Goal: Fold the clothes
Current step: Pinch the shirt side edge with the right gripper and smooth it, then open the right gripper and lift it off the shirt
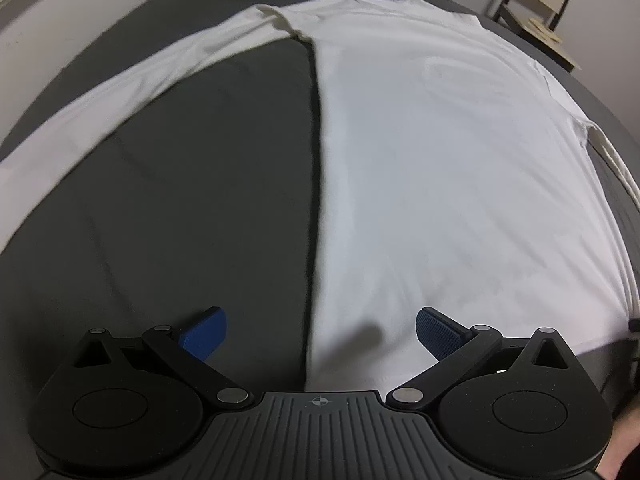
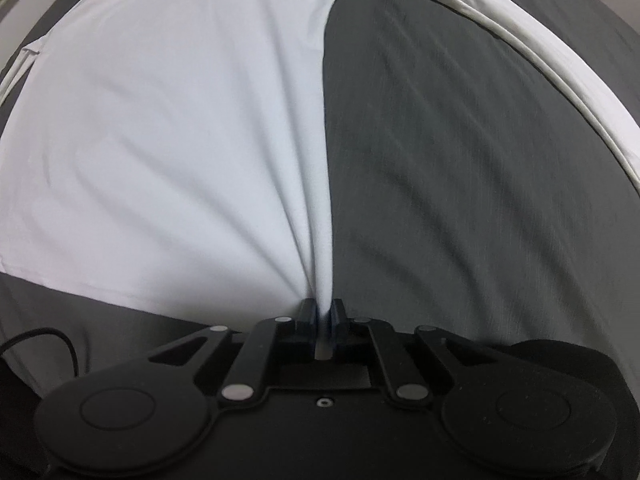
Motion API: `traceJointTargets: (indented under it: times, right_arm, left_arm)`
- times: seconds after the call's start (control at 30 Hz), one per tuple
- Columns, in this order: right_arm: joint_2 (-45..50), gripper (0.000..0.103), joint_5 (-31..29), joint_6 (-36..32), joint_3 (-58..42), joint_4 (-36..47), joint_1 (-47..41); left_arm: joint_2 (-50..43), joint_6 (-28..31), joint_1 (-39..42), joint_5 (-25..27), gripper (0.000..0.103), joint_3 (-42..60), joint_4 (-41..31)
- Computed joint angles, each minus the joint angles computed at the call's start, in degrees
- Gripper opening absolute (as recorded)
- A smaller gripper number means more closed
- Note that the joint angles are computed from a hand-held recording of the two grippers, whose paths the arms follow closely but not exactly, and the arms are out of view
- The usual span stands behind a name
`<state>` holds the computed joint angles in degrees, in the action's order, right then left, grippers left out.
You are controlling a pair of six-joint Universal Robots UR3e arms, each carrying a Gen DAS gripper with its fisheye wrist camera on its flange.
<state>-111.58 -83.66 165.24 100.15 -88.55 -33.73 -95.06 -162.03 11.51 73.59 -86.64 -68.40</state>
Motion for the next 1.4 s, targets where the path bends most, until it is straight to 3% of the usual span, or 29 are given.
traceJointTargets:
  times: [0.1,0.23,0.33,0.4,0.6,0.67,0.8,0.9,1.0,1.1,1.2,1.3,1.4]
  right_arm:
    - [-1.3,0.036,0.9,-0.2,-0.2,0.4,-1.7]
    - [-5.9,0.043,2.2,-0.2,1.4,-4.2,-1.6]
    - [-7.1,0.056,5.5,2.3,2.1,-9.9,-0.3]
    - [-4.8,0.058,7.2,4.8,1.2,-14.4,2.2]
    - [-0.8,0.070,14.8,3.7,3.9,-24.4,1.4]
    - [5.1,0.070,13.8,9.9,3.7,-33.0,8.5]
    - [8.6,0.072,16.4,16.0,4.0,-40.4,13.5]
    - [14.8,0.072,17.8,22.2,8.1,-55.2,16.2]
    - [21.6,0.073,16.0,26.4,13.0,-72.6,18.6]
    - [25.8,0.077,10.2,25.3,11.4,-75.4,22.5]
    - [27.5,0.084,10.7,19.5,11.8,-79.6,23.5]
    - [29.1,0.085,9.1,15.8,12.0,-81.5,24.9]
    - [30.0,0.092,8.1,15.0,12.5,-83.2,25.9]
  left_arm:
    - [1.4,-0.3,1.1,-2.0,0.103,-1.4,1.8]
    - [3.8,-1.5,3.7,-7.0,0.103,-4.5,6.6]
    - [4.9,-3.6,5.3,-10.2,0.103,-7.7,13.2]
    - [4.6,-4.1,5.7,-11.9,0.103,-9.3,18.3]
    - [2.8,-5.5,6.0,-12.4,0.103,-17.1,35.9]
    - [2.3,-8.1,7.4,-13.5,0.103,-18.7,38.2]
    - [1.2,-16.5,10.1,-14.7,0.103,-22.6,46.9]
    - [-1.5,-21.6,10.5,-13.6,0.103,-24.2,54.5]
    - [-5.0,-22.5,9.0,-10.4,0.103,-23.0,58.3]
    - [-6.4,-20.5,8.0,-7.9,0.103,-23.0,61.2]
    - [-6.6,-22.1,8.9,-6.9,0.103,-24.2,65.5]
    - [-5.6,-28.5,11.2,-3.7,0.103,-27.3,72.7]
    - [-5.1,-37.4,12.3,5.2,0.103,-30.0,78.9]
